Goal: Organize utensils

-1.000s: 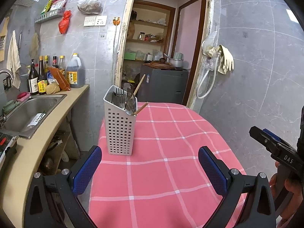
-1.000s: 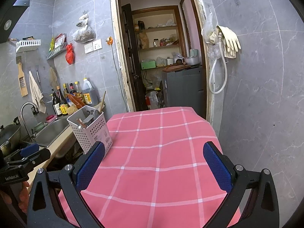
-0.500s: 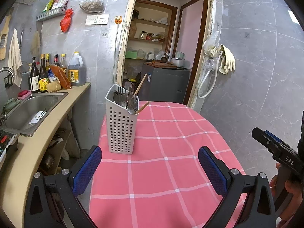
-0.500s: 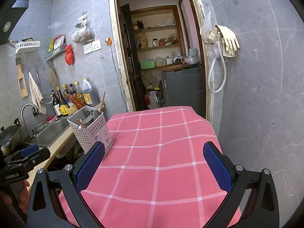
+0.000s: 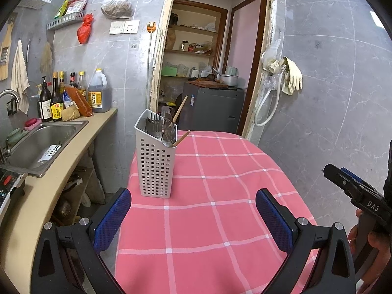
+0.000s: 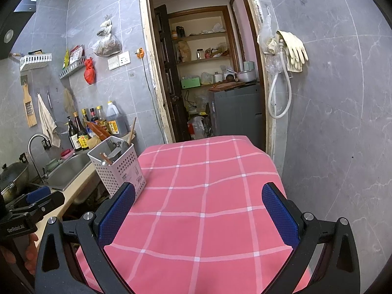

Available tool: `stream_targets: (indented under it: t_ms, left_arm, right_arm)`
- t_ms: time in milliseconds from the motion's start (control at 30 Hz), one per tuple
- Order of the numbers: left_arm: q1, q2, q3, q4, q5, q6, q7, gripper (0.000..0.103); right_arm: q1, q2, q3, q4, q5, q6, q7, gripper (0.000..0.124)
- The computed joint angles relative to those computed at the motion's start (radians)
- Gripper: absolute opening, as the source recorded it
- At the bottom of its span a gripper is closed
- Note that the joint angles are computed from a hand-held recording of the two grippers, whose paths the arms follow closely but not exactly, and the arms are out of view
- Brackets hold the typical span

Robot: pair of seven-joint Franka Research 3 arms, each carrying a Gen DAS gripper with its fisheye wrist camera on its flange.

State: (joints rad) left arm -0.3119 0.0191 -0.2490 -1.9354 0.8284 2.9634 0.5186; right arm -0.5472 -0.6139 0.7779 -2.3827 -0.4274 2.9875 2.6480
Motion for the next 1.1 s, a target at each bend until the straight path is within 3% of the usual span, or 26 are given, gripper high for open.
stream_targets:
  t_ms: [1100]
  left_arm:
    - [0.001, -0.009, -0.010, 0.006, -0.036, -0.021, 0.050, 0.102]
  right_arm:
    - [0.024, 0.013, -0.007, 0.007, -0.035, -0.020, 0.033, 0.102]
